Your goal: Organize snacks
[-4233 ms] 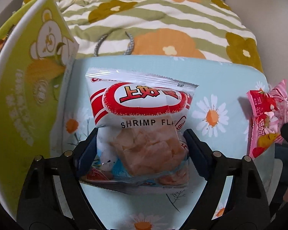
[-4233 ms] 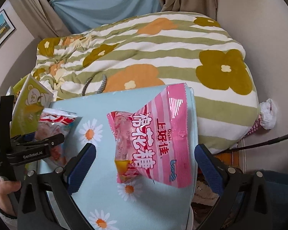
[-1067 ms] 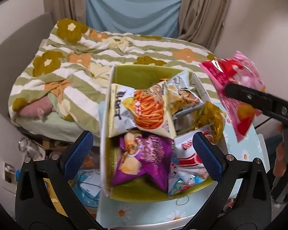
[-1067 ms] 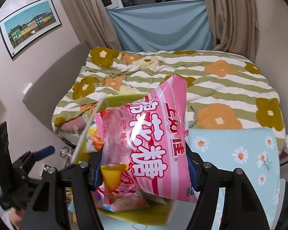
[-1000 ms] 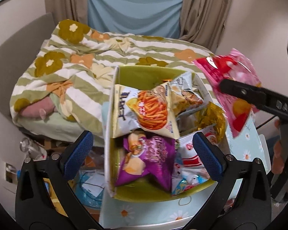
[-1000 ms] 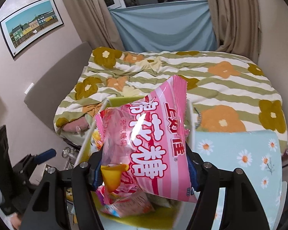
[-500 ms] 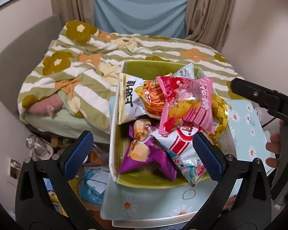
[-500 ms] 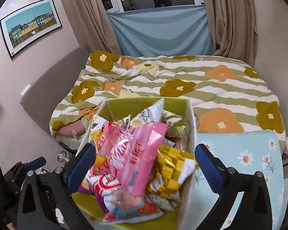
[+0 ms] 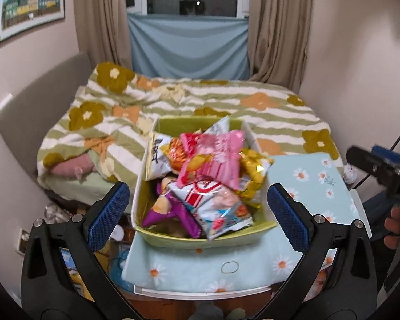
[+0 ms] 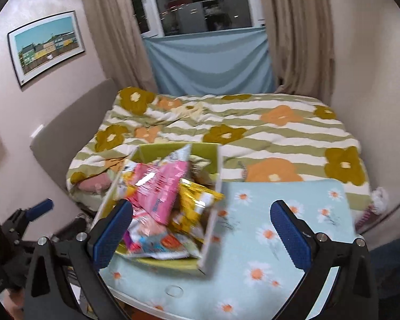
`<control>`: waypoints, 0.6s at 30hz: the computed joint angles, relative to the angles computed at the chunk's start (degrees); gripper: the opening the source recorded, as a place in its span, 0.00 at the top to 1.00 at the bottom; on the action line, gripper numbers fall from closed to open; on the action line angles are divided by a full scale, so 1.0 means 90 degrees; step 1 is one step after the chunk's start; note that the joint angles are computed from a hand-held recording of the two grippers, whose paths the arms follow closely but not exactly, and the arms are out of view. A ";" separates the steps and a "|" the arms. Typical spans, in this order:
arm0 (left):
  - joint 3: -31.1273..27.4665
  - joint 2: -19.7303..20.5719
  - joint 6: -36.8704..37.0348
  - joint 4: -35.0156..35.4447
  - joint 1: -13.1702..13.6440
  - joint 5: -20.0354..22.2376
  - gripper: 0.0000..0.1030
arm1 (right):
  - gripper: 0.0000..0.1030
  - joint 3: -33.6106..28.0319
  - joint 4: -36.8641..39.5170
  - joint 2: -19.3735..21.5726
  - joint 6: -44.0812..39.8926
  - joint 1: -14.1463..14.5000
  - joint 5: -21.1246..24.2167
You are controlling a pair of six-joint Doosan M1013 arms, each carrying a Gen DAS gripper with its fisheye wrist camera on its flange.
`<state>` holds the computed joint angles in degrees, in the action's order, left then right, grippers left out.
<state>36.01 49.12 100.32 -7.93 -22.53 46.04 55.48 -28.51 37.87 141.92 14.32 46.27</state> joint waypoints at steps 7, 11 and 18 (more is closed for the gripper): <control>0.1317 -0.0798 0.0335 -0.0181 -0.0138 -0.1219 0.00 | 0.00 0.0939 -0.1310 -0.0621 0.1117 0.0205 0.0376; 0.1800 -0.1083 0.0470 -0.0270 -0.0198 -0.1549 0.00 | 0.00 0.1272 -0.1676 -0.0840 0.1587 0.0291 0.0467; 0.2099 -0.1242 0.0758 -0.0641 -0.0210 -0.1595 0.00 | 0.00 0.1573 -0.2006 -0.0995 0.1962 0.0378 0.0478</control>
<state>54.90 37.95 107.14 -13.70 -24.42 31.69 69.64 -46.57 28.91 159.58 17.73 50.57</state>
